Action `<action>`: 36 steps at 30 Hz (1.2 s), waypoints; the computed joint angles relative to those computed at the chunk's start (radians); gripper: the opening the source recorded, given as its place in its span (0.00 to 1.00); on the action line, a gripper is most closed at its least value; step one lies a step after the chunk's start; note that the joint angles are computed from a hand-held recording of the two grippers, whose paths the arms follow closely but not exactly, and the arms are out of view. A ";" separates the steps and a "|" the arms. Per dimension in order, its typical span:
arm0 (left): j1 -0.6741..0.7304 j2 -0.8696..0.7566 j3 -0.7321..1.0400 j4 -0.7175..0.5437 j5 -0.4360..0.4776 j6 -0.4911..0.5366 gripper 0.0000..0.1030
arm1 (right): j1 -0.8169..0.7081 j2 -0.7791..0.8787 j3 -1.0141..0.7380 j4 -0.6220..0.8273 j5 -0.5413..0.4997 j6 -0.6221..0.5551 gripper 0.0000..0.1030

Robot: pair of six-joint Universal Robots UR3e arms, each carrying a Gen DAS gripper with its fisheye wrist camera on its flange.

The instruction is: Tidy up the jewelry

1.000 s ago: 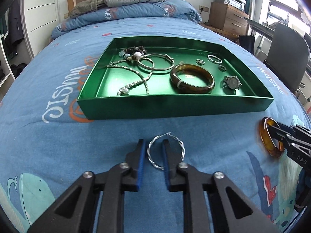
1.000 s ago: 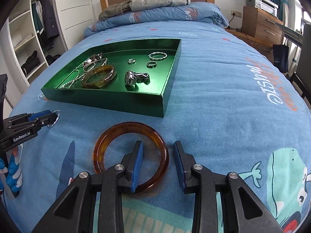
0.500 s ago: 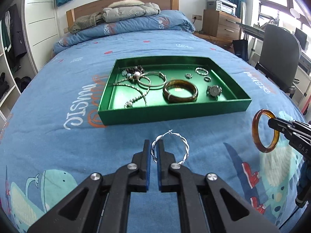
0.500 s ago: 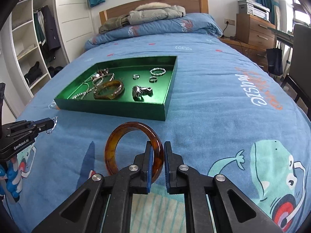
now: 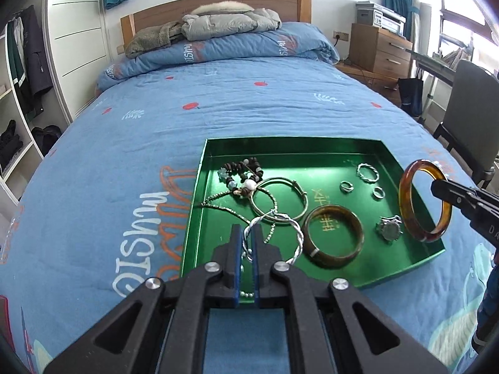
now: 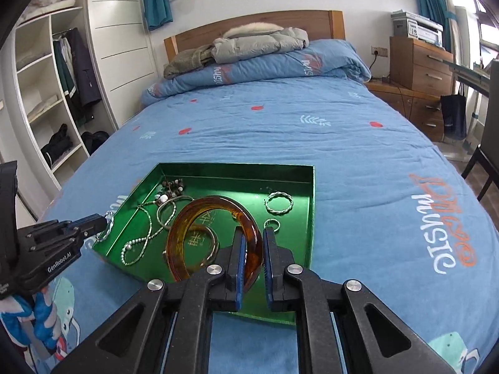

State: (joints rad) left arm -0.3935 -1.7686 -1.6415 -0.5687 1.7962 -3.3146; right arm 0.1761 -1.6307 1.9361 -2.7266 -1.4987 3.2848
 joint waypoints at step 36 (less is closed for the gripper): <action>-0.220 0.421 -0.195 -0.167 0.243 -0.172 0.40 | 0.281 -0.314 0.031 0.226 -0.301 0.135 0.62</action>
